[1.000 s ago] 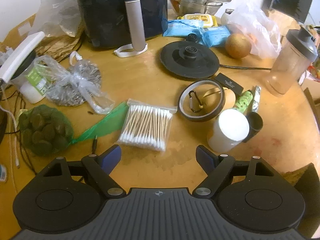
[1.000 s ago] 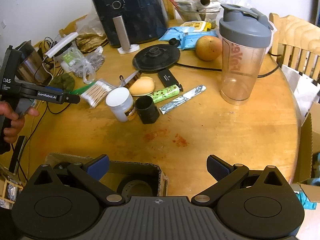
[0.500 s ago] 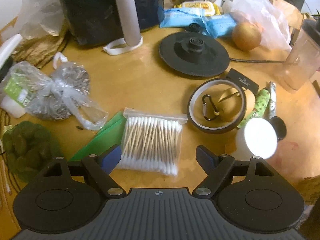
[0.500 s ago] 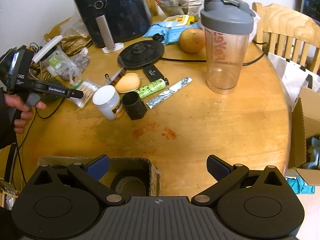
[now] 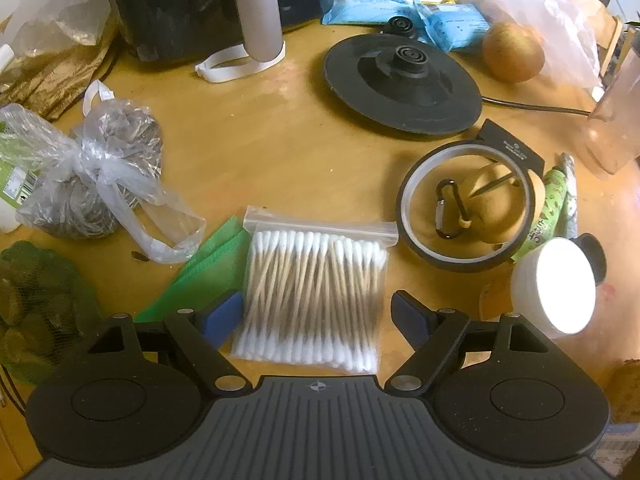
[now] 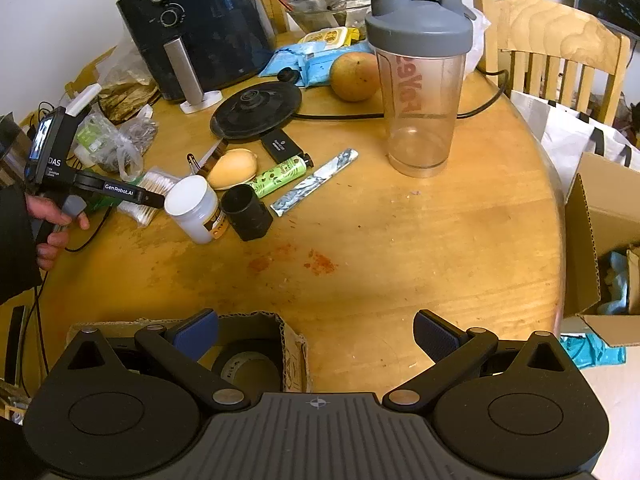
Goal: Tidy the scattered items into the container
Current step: 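Close the left tool on the cotton swab bag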
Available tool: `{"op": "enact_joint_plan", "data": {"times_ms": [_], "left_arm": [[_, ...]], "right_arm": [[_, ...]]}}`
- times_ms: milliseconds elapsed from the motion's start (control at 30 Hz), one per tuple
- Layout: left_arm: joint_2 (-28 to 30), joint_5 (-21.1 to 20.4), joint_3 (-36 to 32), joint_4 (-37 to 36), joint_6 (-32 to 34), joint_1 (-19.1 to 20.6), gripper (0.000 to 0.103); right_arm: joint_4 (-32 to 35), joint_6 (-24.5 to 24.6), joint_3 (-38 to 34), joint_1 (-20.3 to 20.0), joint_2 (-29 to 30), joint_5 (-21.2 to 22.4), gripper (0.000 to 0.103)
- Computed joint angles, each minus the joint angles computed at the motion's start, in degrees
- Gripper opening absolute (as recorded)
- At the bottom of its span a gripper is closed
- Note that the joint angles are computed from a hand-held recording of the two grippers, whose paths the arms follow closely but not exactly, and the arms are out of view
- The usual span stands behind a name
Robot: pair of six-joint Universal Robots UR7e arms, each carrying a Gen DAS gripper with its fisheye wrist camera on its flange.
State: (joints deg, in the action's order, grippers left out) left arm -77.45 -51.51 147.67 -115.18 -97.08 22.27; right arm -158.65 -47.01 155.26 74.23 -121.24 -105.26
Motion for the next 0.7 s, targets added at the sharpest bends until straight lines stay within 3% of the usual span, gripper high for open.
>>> {"op": "enact_joint_plan", "data": {"times_ms": [33, 67, 200, 700], "left_arm": [[0.12, 0.06, -0.01, 0.3, -0.19, -0.02, 0.077], [0.39, 0.01, -0.25, 0.98, -0.56, -0.06, 0.068], [-0.21, -0.1, -0.07, 1.07, -0.86, -0.54, 0.063], [-1.86, -0.91, -0.48, 7.29, -10.4, -7.53, 0.06]], "right_arm": [[-0.02, 0.06, 0.02, 0.06, -0.06, -0.03, 0.103], [-0.17, 0.1, 0.02, 0.1, 0.08, -0.03, 0.103], [-0.59, 0.15, 0.08, 0.15, 0.44, 0.11, 0.103], [1.25, -0.91, -1.4, 1.42, 2.03, 1.28, 0.103]]}}
